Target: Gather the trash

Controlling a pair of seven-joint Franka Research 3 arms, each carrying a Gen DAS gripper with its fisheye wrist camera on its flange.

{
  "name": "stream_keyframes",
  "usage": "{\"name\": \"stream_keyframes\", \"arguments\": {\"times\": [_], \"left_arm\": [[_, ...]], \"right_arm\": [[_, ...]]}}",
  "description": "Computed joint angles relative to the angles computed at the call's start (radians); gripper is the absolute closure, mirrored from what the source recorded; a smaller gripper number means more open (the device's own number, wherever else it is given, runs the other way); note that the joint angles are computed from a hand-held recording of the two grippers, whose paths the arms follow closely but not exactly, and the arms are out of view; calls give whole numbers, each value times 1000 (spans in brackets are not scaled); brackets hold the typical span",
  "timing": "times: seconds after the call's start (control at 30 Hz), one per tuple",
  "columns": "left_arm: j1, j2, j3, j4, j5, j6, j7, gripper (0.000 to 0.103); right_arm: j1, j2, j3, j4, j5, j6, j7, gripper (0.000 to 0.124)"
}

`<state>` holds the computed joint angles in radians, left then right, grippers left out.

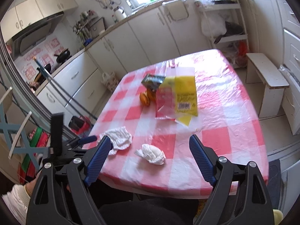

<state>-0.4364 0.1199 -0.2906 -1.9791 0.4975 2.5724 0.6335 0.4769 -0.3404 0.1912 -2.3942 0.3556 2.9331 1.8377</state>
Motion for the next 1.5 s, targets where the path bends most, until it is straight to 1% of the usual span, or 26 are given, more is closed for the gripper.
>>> {"name": "stream_keyframes", "arguments": {"times": [0.07,0.13,0.17,0.2,0.23,0.27,0.3,0.4,0.47,0.53,0.57,0.67,0.77,0.8,0.87,0.9,0.97,1.0,1.03,1.07,1.1,1.2,1.27,1.33,1.43,1.5], "left_arm": [[0,26,1,23,-10,-22,12,9],[-7,32,11,26,43,-8,-11,21],[-6,32,14,24,53,6,-14,41],[1,24,16,15,44,27,-10,65],[20,15,10,-2,-15,62,25,78],[34,23,4,0,-74,85,62,96],[48,9,-3,-26,-135,121,88,100],[53,-30,-2,-73,-166,161,107,102],[50,-57,2,-94,-135,175,97,102],[54,-89,4,-122,-126,190,103,102],[56,-76,4,-105,-133,191,111,102],[64,-88,2,-122,-193,218,150,102],[70,-102,3,-138,-222,241,178,102],[72,-110,3,-147,-236,249,190,102],[74,-109,4,-151,-270,268,213,102],[75,-112,3,-158,-308,283,238,102],[75,-104,1,-153,-349,301,263,102],[76,-104,-1,-158,-384,319,287,102],[75,-105,-2,-160,-387,326,286,102],[74,-106,-1,-162,-375,331,276,102],[73,-107,-1,-161,-357,333,261,102],[72,-115,1,-165,-317,349,221,102],[73,-124,2,-177,-326,382,222,102],[72,-137,2,-192,-328,427,225,102],[67,-153,-1,-195,-319,463,233,102],[62,-162,-5,-187,-305,474,235,102]], "right_arm": [[48,40,-45,40,34,-12,-88,42],[87,80,-82,88,84,-26,-196,42],[99,110,-90,127,106,-37,-250,42],[103,130,-93,153,129,-47,-294,42],[108,169,-94,204,149,-67,-345,42],[101,214,-86,258,148,-86,-379,42],[90,251,-73,301,136,-100,-393,42],[57,398,-37,479,38,-171,-381,50],[53,493,-37,588,-54,-223,-328,57],[60,603,-45,721,-124,-288,-285,61],[68,650,-54,779,-157,-315,-264,63],[86,754,-79,909,-224,-401,-214,68],[113,819,-117,988,-302,-471,-146,71],[125,833,-132,1003,-335,-479,-122,71],[124,846,-139,1017,-358,-490,-101,73],[123,851,-142,1026,-370,-501,-93,74],[112,874,-141,1062,-378,-552,-98,89],[111,874,-142,1062,-385,-548,-99,93],[106,876,-138,1067,-383,-556,-105,98],[99,876,-133,1069,-375,-564,-110,102],[88,865,-123,1053,-357,-552,-118,102],[41,779,-77,933,-251,-458,-159,103],[-5,683,-26,806,-125,-370,-229,103],[-32,589,3,694,-16,-300,-297,103],[-50,436,18,525,147,-221,-397,103],[-44,313,8,397,257,-174,-458,103]]}}
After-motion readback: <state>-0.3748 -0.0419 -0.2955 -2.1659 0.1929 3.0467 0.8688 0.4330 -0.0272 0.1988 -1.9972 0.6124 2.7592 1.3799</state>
